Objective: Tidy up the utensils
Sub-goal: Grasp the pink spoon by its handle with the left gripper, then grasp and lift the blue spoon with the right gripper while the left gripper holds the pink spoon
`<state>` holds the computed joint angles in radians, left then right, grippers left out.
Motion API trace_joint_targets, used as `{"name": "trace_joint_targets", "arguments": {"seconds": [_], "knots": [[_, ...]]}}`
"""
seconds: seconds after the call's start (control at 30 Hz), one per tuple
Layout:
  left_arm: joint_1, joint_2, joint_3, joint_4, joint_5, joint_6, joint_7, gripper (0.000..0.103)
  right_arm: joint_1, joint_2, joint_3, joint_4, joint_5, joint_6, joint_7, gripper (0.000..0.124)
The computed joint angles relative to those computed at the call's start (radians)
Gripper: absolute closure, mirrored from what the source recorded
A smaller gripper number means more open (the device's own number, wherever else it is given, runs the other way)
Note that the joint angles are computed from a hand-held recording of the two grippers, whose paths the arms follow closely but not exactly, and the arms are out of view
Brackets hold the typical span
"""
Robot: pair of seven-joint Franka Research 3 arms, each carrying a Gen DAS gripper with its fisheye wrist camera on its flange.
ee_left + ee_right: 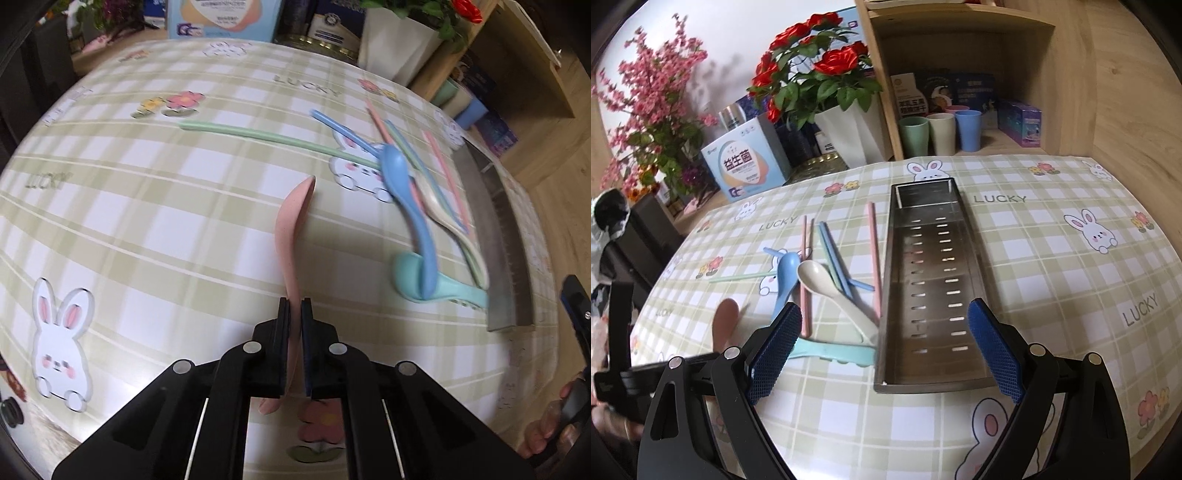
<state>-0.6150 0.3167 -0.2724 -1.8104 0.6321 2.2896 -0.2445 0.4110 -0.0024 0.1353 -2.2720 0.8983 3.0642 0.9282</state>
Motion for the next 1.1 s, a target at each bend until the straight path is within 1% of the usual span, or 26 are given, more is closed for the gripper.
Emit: {"name": "trace_joint_targets", "arguments": {"seconds": [0.07, 0.13, 0.17, 0.2, 0.27, 0.33, 0.4, 0.47, 0.57, 0.67, 0.83, 0.97, 1.03, 1.1], "knots": [[-0.006, -0.008, 0.003, -0.006, 0.011, -0.036, -0.004, 0.097, -0.001, 0.001, -0.001, -0.002, -0.025, -0.005, 0.020, 0.036], [-0.004, -0.024, 0.003, -0.032, 0.024, -0.042, -0.016, 0.096, -0.001, 0.001, -0.001, -0.003, -0.035, -0.012, 0.028, 0.037], [-0.001, -0.028, 0.002, -0.039, 0.025, -0.045, -0.017, 0.096, -0.002, 0.002, -0.001, -0.001, -0.047, -0.022, 0.038, 0.046], [0.003, -0.032, 0.000, -0.048, 0.026, -0.045, -0.018, 0.096, -0.003, 0.003, -0.002, -0.002, -0.072, -0.030, 0.060, 0.049], [0.009, -0.049, 0.001, -0.081, 0.054, -0.010, -0.036, 0.096, -0.004, 0.007, -0.002, -0.002, -0.115, -0.034, 0.095, 0.050], [0.015, -0.063, 0.002, -0.109, 0.078, 0.024, -0.055, 0.096, -0.004, 0.012, -0.001, -0.002, -0.173, -0.030, 0.128, 0.056], [0.018, -0.062, 0.003, -0.114, 0.105, 0.034, -0.064, 0.096, -0.003, 0.019, 0.002, 0.004, -0.219, -0.034, 0.150, 0.064], [0.016, -0.066, 0.001, -0.122, 0.125, 0.030, -0.076, 0.096, -0.003, 0.027, 0.005, 0.016, -0.235, -0.052, 0.150, 0.072], [0.018, -0.076, 0.001, -0.138, 0.150, 0.023, -0.101, 0.096, -0.003, 0.047, 0.015, 0.048, -0.231, -0.094, 0.127, 0.079], [0.020, -0.093, -0.001, -0.164, 0.178, 0.017, -0.126, 0.096, -0.003, 0.069, 0.019, 0.078, -0.247, -0.126, 0.135, 0.086], [0.029, -0.111, -0.007, -0.198, 0.234, 0.036, -0.162, 0.095, -0.008, 0.135, 0.033, 0.161, -0.255, -0.198, 0.155, 0.091], [0.036, -0.121, -0.008, -0.221, 0.271, 0.067, -0.209, 0.095, -0.018, 0.191, 0.065, 0.235, -0.199, -0.243, 0.105, 0.091], [0.042, -0.130, -0.008, -0.236, 0.286, 0.091, -0.237, 0.095, -0.018, 0.213, 0.074, 0.264, -0.185, -0.264, 0.093, 0.091], [0.045, -0.132, -0.010, -0.241, 0.294, 0.098, -0.248, 0.095, -0.009, 0.241, 0.079, 0.295, -0.195, -0.277, 0.093, 0.091]]}}
